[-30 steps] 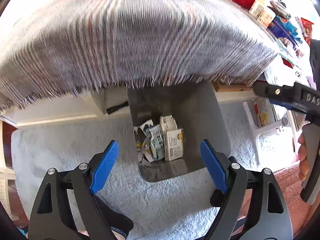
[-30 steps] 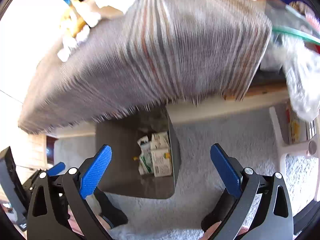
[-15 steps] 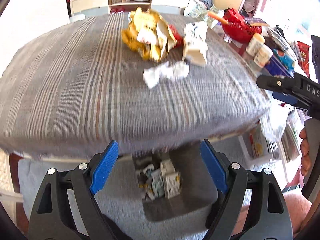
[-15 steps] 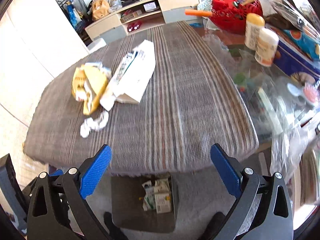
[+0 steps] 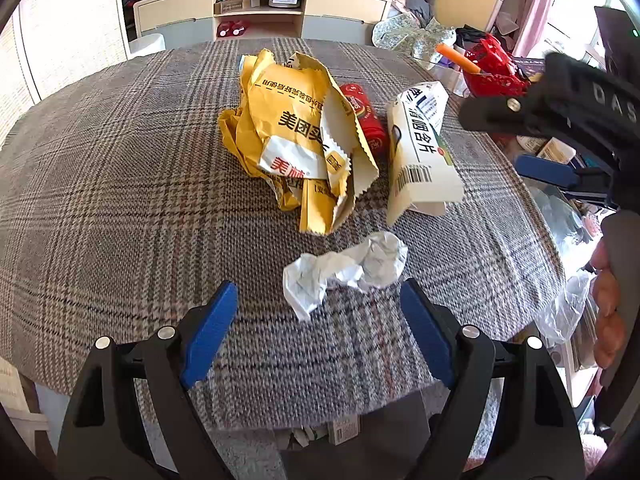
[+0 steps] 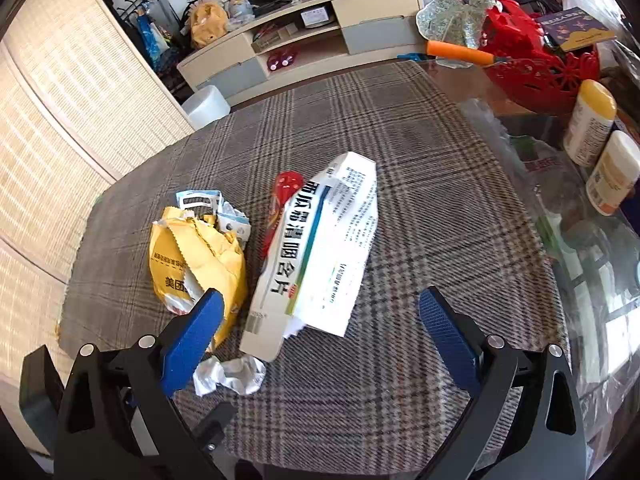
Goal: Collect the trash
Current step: 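Grasp the white medicine box with the right gripper while the left grasps a crumpled tissue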
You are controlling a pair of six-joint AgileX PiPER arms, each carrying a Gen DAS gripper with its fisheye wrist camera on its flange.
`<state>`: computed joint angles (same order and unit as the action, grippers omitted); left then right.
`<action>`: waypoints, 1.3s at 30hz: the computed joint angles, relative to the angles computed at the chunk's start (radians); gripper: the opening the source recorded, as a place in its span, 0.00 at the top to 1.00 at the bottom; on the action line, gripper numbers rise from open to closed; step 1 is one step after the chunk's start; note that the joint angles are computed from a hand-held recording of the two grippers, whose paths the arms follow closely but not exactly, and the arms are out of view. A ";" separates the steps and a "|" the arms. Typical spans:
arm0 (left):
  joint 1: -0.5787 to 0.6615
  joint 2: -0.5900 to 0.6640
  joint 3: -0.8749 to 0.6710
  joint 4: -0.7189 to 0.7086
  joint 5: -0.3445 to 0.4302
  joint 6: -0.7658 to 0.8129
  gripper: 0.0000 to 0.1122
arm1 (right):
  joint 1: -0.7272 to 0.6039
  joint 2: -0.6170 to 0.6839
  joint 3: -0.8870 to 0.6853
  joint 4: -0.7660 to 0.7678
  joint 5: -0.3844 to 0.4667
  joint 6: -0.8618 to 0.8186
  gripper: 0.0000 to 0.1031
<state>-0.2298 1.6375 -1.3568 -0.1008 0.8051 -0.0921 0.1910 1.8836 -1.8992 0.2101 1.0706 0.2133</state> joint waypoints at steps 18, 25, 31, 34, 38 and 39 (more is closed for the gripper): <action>0.027 0.068 -0.016 -0.108 -0.046 0.111 0.71 | 0.001 0.109 -0.057 -0.070 0.037 -0.005 0.35; 0.002 0.040 -0.001 -0.062 -0.037 0.108 0.88 | -0.012 0.001 0.054 -0.082 0.023 -0.045 0.63; -0.036 -0.027 0.072 0.019 -0.052 0.043 0.92 | -0.015 -0.047 0.123 -0.064 0.026 -0.087 0.64; -0.039 -0.090 0.131 0.016 -0.063 0.011 0.94 | -0.019 -0.094 0.191 -0.055 -0.013 -0.105 0.64; -0.057 -0.177 0.194 0.066 -0.055 -0.062 0.94 | -0.006 -0.146 0.254 -0.041 -0.027 -0.144 0.64; -0.061 -0.195 0.206 0.079 -0.049 -0.082 0.94 | -0.004 -0.161 0.274 -0.036 -0.031 -0.151 0.64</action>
<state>-0.2905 1.4424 -1.1511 -0.0220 0.7564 -0.1745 0.1874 1.7225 -1.6256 0.1741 1.0391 0.0620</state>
